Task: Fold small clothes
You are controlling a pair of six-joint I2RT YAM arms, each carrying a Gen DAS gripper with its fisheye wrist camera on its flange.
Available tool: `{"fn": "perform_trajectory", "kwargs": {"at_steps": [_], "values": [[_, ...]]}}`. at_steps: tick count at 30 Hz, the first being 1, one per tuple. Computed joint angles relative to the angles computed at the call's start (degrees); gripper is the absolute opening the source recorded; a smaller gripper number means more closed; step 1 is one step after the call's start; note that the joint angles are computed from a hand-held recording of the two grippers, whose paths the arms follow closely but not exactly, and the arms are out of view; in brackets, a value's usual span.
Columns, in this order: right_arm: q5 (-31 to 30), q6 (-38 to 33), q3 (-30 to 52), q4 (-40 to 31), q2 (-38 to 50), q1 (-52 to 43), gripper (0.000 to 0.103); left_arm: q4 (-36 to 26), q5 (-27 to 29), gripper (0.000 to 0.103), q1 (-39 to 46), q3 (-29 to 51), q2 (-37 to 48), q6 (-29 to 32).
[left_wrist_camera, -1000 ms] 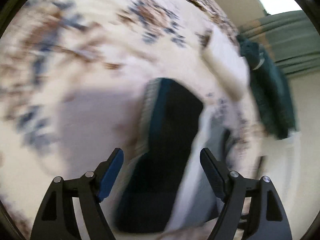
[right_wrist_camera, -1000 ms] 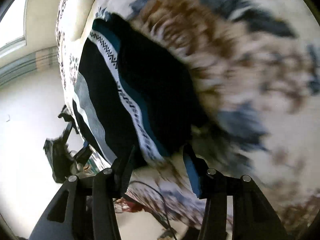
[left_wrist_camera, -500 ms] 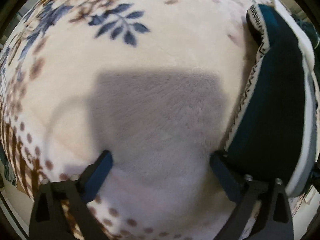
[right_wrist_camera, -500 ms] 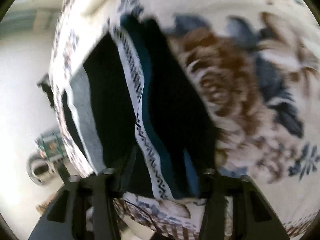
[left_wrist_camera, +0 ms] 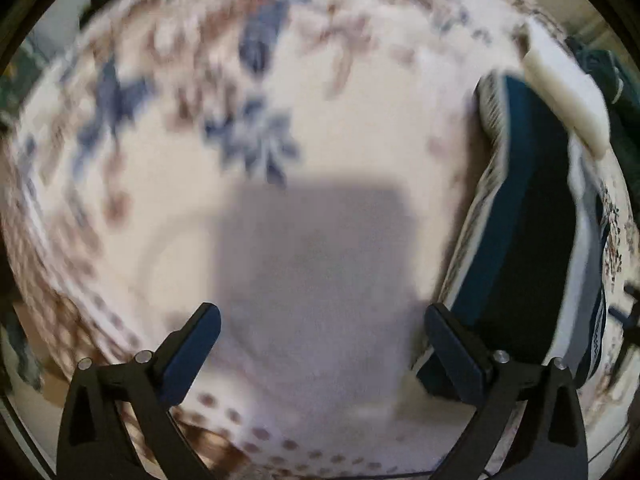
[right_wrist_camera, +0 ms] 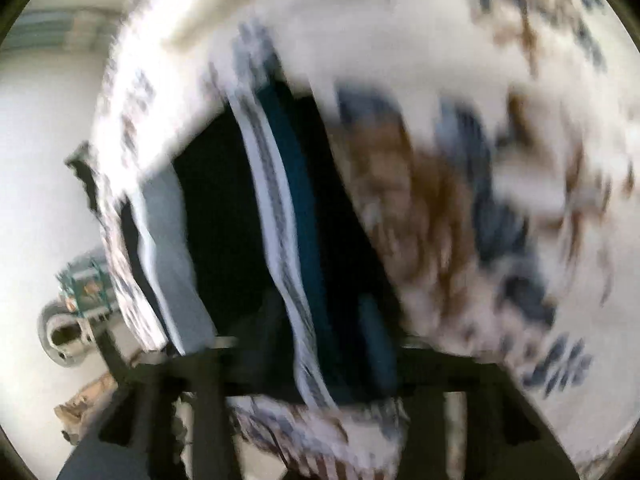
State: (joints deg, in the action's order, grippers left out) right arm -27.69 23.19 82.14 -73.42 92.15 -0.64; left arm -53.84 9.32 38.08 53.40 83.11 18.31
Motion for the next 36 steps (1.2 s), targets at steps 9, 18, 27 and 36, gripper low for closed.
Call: {"fn": "perform_trajectory", "kwargs": {"at_steps": [9, 18, 27, 36], "values": [[-10.0, 2.1, 9.7, 13.4, 21.9, -1.4, 0.023, 4.7, 4.3, 0.103, -12.2, 13.4, 12.0, -11.9], [0.1, 5.3, 13.1, 16.3, 18.2, 0.7, 0.017, 6.1, 6.7, 0.103, -18.6, 19.6, 19.3, -16.3], [-9.2, -0.9, 10.3, 3.1, 17.2, -6.1, 0.061, 3.5, 7.1, 0.103, -16.4, 15.8, 15.3, -13.4], [-13.4, 0.9, -12.9, 4.3, -0.6, -3.5, 0.014, -2.1, 6.2, 0.103, -9.0, 6.4, 7.5, -8.6]]}}
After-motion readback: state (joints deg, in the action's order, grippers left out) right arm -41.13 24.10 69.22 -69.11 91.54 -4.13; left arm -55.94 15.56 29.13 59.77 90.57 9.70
